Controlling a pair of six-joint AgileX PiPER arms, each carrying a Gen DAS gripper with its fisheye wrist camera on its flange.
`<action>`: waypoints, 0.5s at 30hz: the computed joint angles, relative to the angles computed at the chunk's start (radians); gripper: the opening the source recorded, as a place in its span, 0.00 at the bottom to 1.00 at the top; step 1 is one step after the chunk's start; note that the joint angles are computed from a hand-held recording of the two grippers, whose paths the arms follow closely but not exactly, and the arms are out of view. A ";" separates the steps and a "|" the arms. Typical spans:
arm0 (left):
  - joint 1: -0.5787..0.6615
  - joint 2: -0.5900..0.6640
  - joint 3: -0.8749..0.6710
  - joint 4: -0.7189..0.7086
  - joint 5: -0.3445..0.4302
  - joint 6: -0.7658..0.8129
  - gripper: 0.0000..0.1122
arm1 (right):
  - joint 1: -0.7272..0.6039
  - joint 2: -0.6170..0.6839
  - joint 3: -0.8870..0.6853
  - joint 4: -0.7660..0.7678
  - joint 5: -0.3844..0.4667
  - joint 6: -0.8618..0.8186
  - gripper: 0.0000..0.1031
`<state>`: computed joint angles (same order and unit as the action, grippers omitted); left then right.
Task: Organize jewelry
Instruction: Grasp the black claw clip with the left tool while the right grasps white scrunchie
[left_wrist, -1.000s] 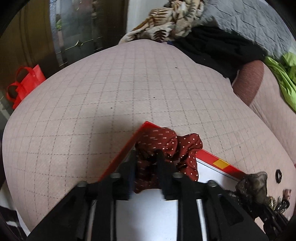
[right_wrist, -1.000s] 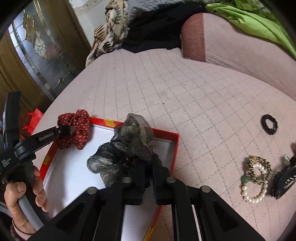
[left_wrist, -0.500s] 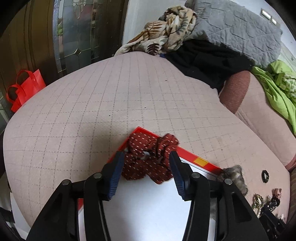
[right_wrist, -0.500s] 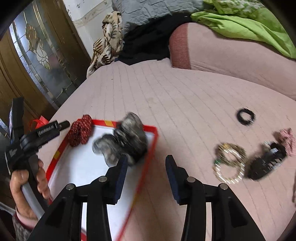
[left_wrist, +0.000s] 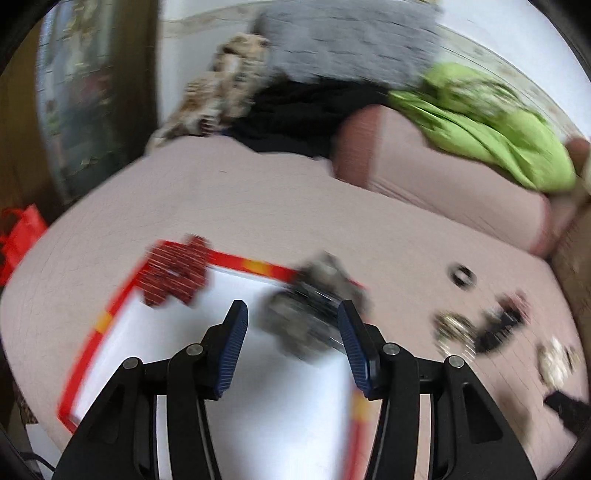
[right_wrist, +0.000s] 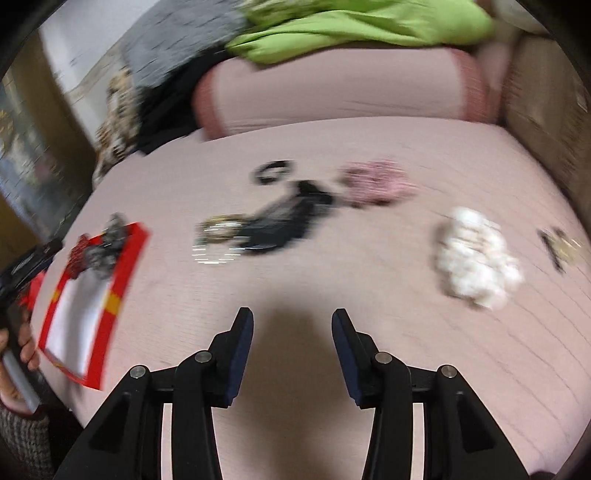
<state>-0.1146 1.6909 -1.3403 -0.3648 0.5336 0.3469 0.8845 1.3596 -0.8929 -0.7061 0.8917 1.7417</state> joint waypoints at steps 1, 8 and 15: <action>-0.022 -0.011 0.011 -0.010 0.024 0.012 0.44 | 0.003 -0.043 0.043 -0.005 0.017 0.022 0.47; -0.218 -0.017 0.016 0.075 0.104 -0.068 0.44 | -0.017 -0.294 0.267 -0.040 0.122 0.129 0.52; -0.400 0.158 -0.200 0.170 0.210 -0.198 0.44 | -0.167 -0.393 0.373 -0.086 0.065 0.104 0.59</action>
